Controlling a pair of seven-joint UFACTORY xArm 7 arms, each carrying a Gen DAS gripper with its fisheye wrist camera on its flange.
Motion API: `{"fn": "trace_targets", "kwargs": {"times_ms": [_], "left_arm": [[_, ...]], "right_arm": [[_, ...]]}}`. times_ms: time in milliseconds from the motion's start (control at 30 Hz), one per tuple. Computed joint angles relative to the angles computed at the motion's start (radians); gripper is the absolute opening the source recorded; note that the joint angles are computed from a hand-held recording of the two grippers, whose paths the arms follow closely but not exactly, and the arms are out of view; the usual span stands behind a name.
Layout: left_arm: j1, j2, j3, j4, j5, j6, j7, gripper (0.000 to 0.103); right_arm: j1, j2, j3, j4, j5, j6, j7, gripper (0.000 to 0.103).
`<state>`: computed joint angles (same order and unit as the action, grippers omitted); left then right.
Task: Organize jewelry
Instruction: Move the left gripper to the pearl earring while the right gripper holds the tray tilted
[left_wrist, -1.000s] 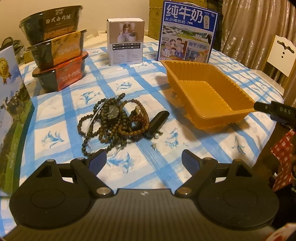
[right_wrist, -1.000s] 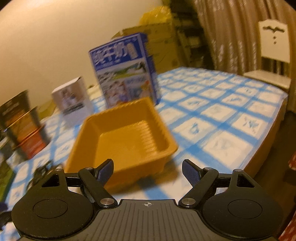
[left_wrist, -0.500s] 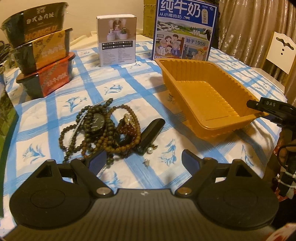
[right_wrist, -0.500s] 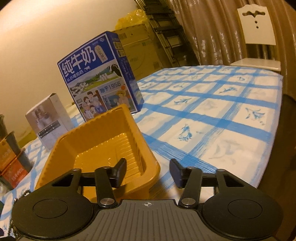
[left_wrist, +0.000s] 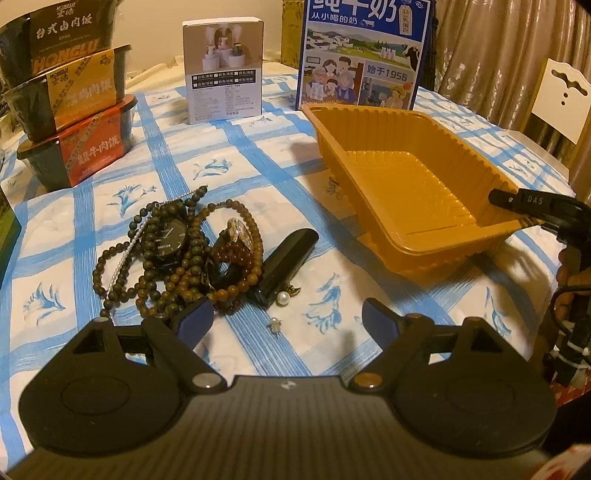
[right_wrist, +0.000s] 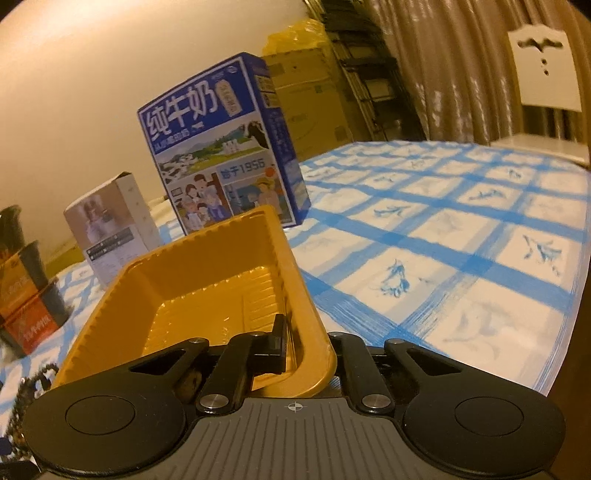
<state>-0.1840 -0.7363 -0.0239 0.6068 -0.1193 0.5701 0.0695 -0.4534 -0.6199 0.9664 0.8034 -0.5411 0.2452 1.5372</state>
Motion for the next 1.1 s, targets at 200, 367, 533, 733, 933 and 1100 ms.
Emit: {"fn": "trace_targets", "kwargs": {"times_ms": [200, 367, 533, 733, 933, 1100], "left_arm": [[-0.003, -0.022, 0.003, -0.018, 0.000, 0.005, 0.001, 0.082], [-0.010, -0.029, 0.004, -0.035, -0.001, -0.013, 0.012, 0.072], [-0.017, -0.017, 0.004, -0.045, 0.003, -0.038, 0.028, 0.047], [-0.014, 0.008, 0.013, -0.044, 0.000, -0.052, 0.031, 0.026], [-0.018, 0.021, 0.019, -0.043, -0.013, -0.051, 0.041, 0.013], [-0.022, 0.020, 0.017, -0.054, -0.014, -0.075, 0.056, 0.008]], "right_arm": [[0.037, -0.033, -0.039, 0.002, -0.014, -0.007, -0.052, 0.005], [0.109, -0.043, -0.087, -0.002, -0.010, 0.023, -0.126, 0.005], [0.153, -0.039, -0.118, -0.017, 0.003, 0.036, -0.136, 0.005], [0.156, -0.042, -0.122, -0.021, -0.007, 0.035, -0.129, 0.005], [0.155, -0.057, -0.123, -0.023, -0.016, 0.033, -0.133, 0.005], [0.147, -0.066, -0.117, -0.025, -0.014, 0.027, -0.136, 0.005]]}}
